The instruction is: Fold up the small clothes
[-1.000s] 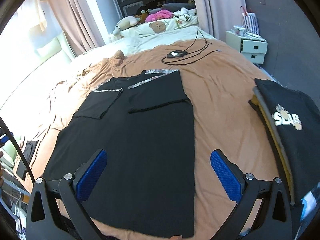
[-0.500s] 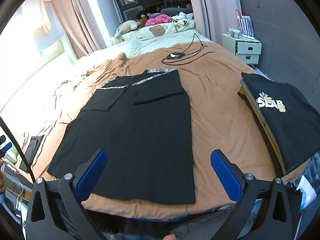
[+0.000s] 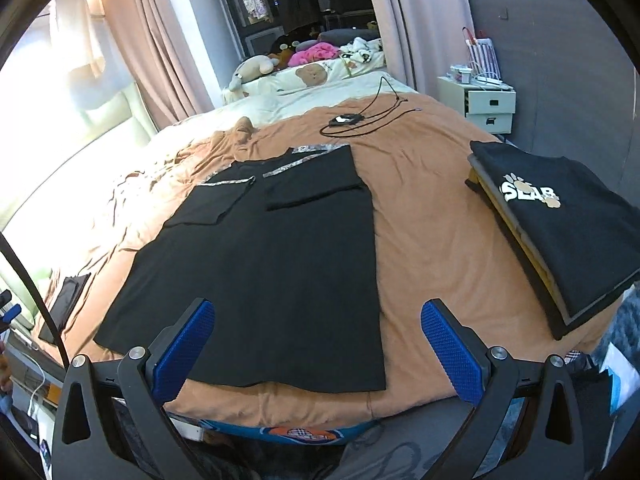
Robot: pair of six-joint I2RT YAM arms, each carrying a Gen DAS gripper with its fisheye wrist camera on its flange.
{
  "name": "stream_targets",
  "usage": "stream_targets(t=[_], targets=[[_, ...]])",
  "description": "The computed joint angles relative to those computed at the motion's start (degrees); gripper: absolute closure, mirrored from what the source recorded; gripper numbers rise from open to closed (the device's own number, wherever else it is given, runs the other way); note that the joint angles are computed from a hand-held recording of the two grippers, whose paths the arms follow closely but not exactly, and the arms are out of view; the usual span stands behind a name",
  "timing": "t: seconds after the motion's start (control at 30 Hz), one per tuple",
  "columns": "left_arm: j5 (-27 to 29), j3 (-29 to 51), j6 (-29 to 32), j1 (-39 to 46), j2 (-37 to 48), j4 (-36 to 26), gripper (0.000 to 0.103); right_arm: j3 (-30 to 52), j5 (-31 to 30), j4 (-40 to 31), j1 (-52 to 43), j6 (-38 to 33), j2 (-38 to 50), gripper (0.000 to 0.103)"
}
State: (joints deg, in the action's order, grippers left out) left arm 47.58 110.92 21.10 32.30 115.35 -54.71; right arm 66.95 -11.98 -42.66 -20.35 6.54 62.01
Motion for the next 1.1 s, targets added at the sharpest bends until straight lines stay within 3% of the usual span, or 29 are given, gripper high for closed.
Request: stream_targets(t=[0.27,0.37,0.6,0.7,1.1], targets=[[-1.31,1.88,-0.01,0.93,7.66,0.06,0.014,-3.51,0.82,2.11,0.98,1.49,2.43,0.000],[-2.16,2.90,0.06,0.65,10.38,0.20,0.018,-2.68,1.30,2.11,1.11,2.16,4.90,0.008],[-2.78,9.56,-1.91,0.11,18.62,-2.72,0.028,-0.12,0.76,1.40,0.62,2.76,10.84,0.012],[-3.43,12.82,-2.54,-0.34,22.08,-4.85,0.035,0.49,-0.42,1.72,-0.37,3.06,13.25,0.015],[-4.05,24.69,-3.56,-1.32,33.04,-13.00,0.042,-5.06,-8.40,8.84,-5.89,3.59,18.82,0.023]])
